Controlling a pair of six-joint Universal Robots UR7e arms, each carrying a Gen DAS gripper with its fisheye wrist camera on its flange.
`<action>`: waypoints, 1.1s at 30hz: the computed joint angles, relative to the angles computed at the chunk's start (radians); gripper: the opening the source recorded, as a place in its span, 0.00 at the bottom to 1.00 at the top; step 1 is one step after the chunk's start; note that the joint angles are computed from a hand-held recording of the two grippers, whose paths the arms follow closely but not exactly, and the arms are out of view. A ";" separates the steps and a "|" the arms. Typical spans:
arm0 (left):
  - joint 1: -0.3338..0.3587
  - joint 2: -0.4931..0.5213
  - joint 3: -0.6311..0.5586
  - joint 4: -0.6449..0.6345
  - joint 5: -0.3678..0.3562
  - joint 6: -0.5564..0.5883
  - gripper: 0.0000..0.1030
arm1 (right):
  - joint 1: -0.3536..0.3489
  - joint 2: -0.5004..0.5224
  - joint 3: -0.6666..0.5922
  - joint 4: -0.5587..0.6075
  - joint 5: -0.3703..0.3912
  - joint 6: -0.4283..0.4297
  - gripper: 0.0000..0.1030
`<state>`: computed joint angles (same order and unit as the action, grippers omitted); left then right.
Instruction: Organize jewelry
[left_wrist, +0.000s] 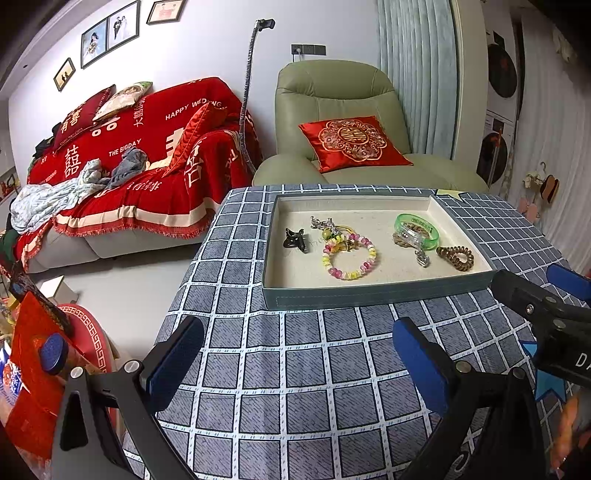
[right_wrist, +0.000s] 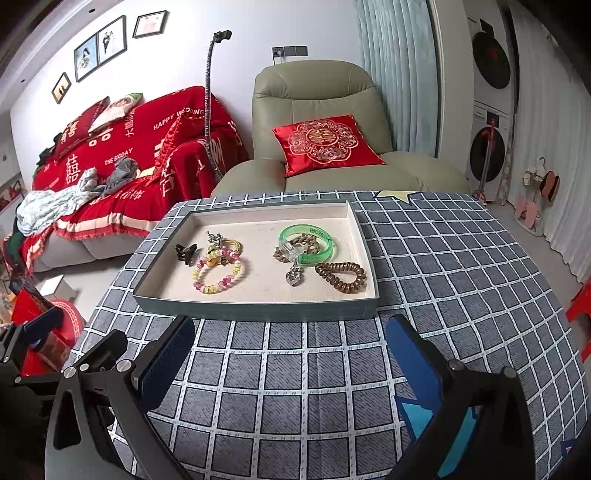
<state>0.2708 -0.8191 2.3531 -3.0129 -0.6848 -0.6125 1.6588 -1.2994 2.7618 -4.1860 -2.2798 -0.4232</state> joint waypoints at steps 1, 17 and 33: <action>0.001 -0.001 0.001 -0.001 -0.001 0.001 1.00 | 0.006 0.000 -0.002 0.003 -0.004 0.002 1.00; -0.006 -0.003 -0.002 0.012 -0.003 -0.012 1.00 | 0.018 0.000 -0.005 0.013 -0.013 0.011 1.00; -0.011 -0.002 -0.006 0.025 0.003 -0.020 1.00 | 0.018 0.001 -0.005 0.010 -0.012 0.009 1.00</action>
<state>0.2599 -0.8206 2.3471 -2.9882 -0.6819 -0.6328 1.6764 -1.2981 2.7567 -4.1763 -2.2921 -0.4140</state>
